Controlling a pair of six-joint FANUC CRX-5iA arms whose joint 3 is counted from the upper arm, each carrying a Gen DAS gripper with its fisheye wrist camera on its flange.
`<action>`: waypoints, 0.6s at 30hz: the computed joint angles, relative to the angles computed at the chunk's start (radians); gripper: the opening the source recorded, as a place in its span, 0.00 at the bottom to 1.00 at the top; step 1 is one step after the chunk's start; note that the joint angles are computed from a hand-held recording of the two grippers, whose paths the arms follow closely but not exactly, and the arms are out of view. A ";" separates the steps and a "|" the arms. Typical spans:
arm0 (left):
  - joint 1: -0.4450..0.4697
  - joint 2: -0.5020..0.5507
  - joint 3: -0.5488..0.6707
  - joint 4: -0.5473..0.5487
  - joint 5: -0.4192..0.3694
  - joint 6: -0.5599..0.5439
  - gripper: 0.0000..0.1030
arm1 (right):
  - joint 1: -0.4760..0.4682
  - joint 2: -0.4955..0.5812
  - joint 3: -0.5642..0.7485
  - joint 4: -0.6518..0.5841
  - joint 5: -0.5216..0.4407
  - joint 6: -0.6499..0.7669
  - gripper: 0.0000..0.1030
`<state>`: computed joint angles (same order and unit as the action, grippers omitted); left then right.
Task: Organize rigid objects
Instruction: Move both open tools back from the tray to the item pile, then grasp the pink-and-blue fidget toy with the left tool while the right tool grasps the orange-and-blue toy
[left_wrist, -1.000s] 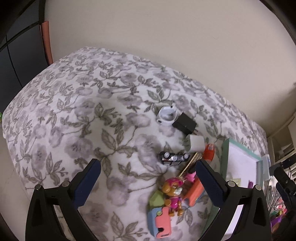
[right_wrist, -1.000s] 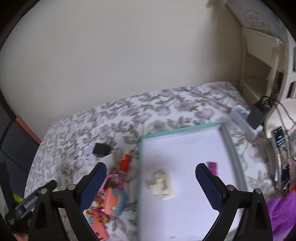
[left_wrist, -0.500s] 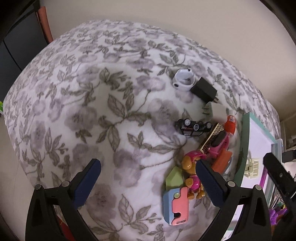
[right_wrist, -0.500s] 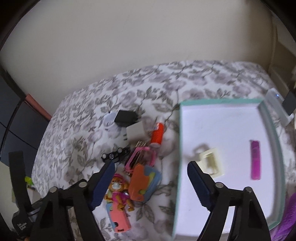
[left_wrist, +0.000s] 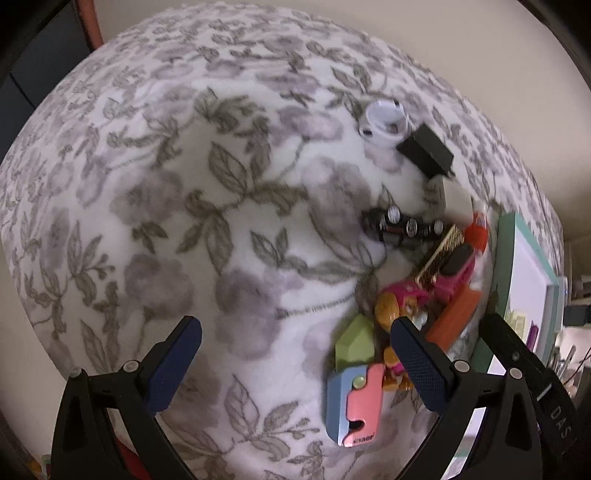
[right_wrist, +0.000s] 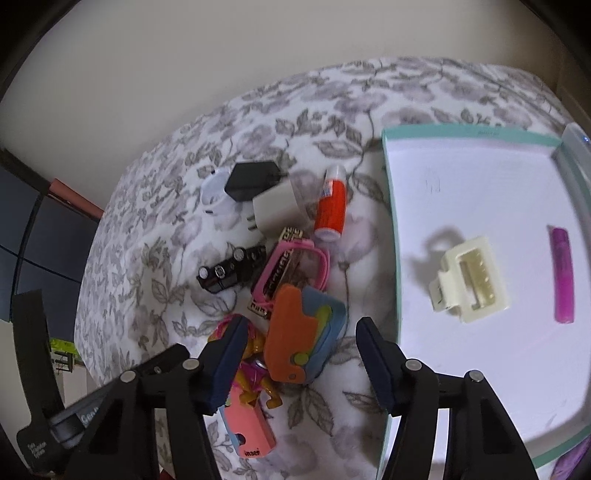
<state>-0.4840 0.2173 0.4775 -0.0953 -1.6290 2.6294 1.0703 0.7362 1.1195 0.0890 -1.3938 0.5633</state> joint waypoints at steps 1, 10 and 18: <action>-0.003 0.006 0.000 0.008 -0.003 -0.005 0.99 | -0.002 0.003 0.003 -0.006 -0.004 -0.001 0.62; -0.029 0.008 -0.002 0.017 -0.006 0.010 0.99 | -0.020 0.035 0.036 -0.079 -0.024 0.003 0.56; -0.076 0.002 -0.015 0.022 0.005 -0.009 0.99 | -0.019 0.101 0.144 -0.089 -0.087 0.028 0.56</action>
<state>-0.5596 0.2192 0.4627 -0.0728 -1.6239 2.6204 1.0509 0.8376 1.2637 -0.0003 -1.4812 0.5911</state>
